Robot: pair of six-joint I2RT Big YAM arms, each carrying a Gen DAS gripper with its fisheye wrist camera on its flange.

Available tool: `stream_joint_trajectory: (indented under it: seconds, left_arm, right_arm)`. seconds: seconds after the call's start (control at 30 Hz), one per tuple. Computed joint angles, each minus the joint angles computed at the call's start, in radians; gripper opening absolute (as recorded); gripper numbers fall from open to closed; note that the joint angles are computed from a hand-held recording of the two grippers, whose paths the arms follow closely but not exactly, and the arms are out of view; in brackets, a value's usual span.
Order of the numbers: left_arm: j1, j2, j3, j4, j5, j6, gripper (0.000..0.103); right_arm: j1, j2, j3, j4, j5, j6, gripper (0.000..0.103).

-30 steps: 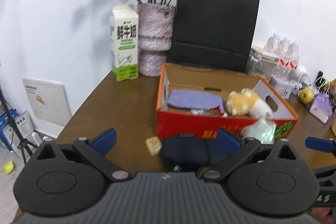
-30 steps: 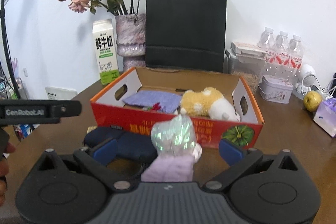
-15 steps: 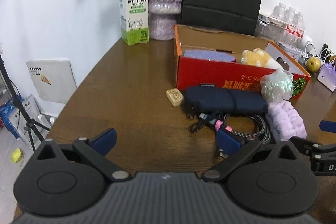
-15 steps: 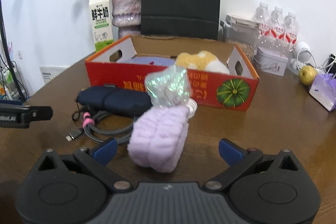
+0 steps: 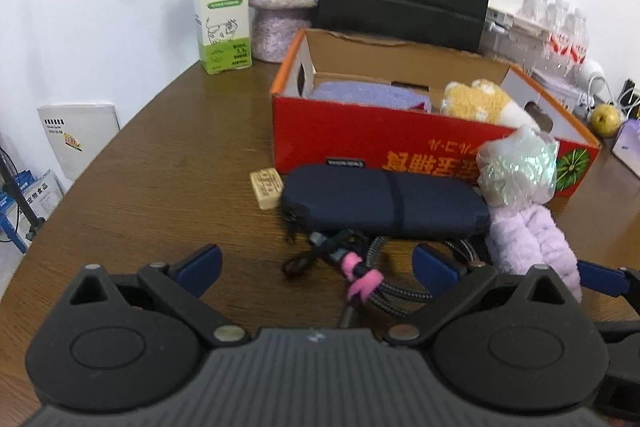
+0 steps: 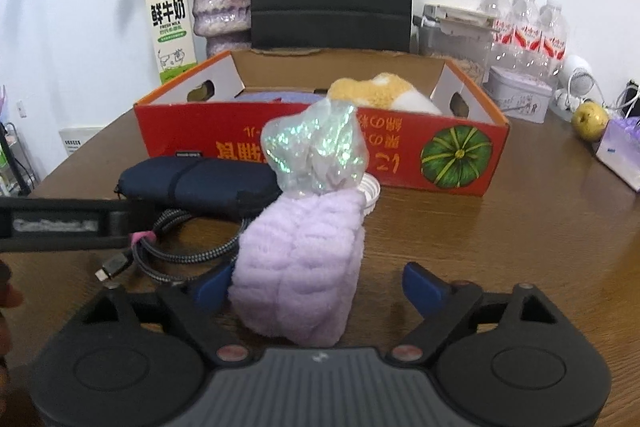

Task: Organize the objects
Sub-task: 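Grasp the black braided cable with the left gripper while the right gripper grasps the lavender fuzzy scrunchie, then lift and carry the cable and scrunchie toward the box with both grippers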

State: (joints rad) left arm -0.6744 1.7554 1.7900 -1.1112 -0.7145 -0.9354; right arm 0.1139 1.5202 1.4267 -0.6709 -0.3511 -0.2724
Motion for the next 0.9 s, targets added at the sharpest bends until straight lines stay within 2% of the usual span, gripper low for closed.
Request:
stream_joint_trajectory:
  seconds: [0.03,0.07,0.1,0.13,0.17,0.2,0.23,0.3,0.5,0.8,0.87,0.9]
  left_arm:
    - [-0.001,0.006,0.002,-0.002,0.002,-0.001,0.101]
    - [-0.002,0.008,0.001,-0.001,0.007,-0.003,0.099]
    - [-0.002,0.007,-0.004,0.006,0.018,-0.002,0.088]
    - [-0.001,-0.002,-0.02,0.029,0.038,0.001,0.074]
    - [0.001,-0.014,-0.038,0.057,0.066,0.005,0.066]
    - [-0.003,-0.017,-0.044,0.06,0.062,0.007,0.055]
    - [-0.005,-0.021,-0.047,0.059,0.064,0.007,0.04]
    - [-0.007,-0.032,-0.059,0.059,0.072,0.007,0.024]
    - [-0.01,-0.086,-0.117,0.054,0.085,0.015,0.023]
    - [-0.009,-0.125,-0.152,0.0,0.09,0.038,0.024]
    - [-0.009,-0.128,-0.15,-0.012,0.102,0.053,0.03]
    - [-0.009,-0.128,-0.148,-0.019,0.107,0.055,0.045]
  right_arm:
    - [-0.002,0.005,0.003,-0.004,-0.009,0.005,0.078]
    - [-0.005,0.009,0.006,-0.01,-0.02,0.007,0.07]
    - [-0.008,0.013,0.011,-0.019,-0.034,0.008,0.059]
    - [-0.011,0.014,0.013,-0.023,-0.049,0.009,0.054]
    - [-0.012,0.01,0.009,-0.018,-0.049,0.007,0.053]
    - [-0.014,0.007,0.006,-0.016,-0.052,0.004,0.05]
    - [-0.017,0.005,0.005,-0.017,-0.06,0.0,0.049]
    - [-0.023,-0.001,0.002,-0.02,-0.076,-0.009,0.048]
    - [-0.042,-0.019,-0.006,-0.031,-0.129,-0.029,0.046]
    - [-0.068,-0.056,-0.034,-0.051,-0.186,-0.077,0.045]
    - [-0.072,-0.06,-0.04,-0.055,-0.191,-0.085,0.045]
    - [-0.073,-0.062,-0.043,-0.056,-0.194,-0.086,0.045]
